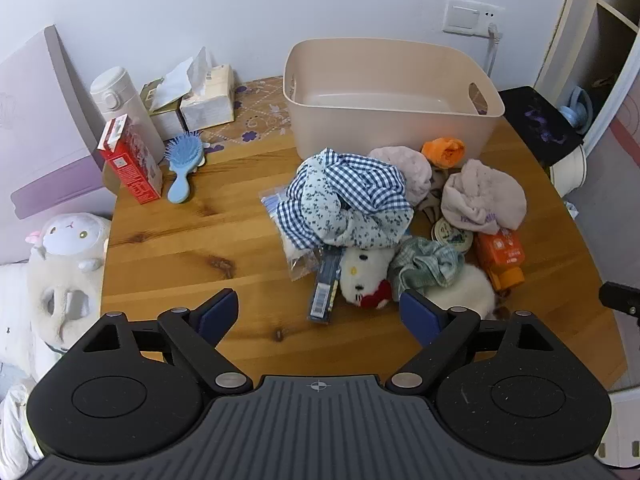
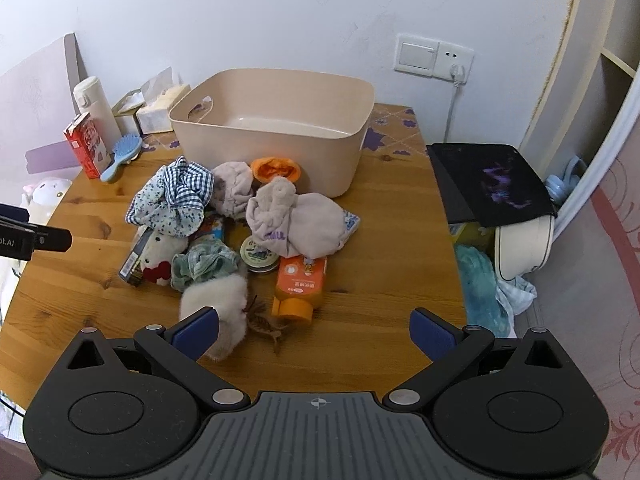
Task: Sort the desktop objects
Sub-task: 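Grasp the blue gingham cloth with the left tool while the right grasps the pink towel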
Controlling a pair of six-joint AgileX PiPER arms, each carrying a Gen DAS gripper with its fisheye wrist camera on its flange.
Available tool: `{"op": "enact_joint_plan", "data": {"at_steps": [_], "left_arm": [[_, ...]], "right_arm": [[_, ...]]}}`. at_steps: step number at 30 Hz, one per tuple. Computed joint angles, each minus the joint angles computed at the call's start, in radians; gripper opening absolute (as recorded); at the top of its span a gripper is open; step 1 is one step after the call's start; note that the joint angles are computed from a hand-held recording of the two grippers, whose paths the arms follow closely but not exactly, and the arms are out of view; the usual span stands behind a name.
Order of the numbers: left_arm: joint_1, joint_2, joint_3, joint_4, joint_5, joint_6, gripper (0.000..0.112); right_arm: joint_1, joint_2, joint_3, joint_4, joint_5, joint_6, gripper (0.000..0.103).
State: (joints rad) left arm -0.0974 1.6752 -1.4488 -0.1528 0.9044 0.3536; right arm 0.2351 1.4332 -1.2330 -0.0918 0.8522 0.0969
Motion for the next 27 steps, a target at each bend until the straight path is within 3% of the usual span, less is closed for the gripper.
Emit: {"op": "enact_joint_plan", "data": {"at_steps": [15,27], "left_arm": [[-0.075,0.219,-0.199,0.103,-0.004,-0.152,0.09],[-0.112,0.377,-0.306,0.194,-0.097,-0.242,0.09]], "right_arm": [[-0.057,0.223,-0.116,0.082,-0.095,-0.15,0.103],[-0.061,0.384,-0.236,0.16,-0.15,-0.252,0.103]]}}
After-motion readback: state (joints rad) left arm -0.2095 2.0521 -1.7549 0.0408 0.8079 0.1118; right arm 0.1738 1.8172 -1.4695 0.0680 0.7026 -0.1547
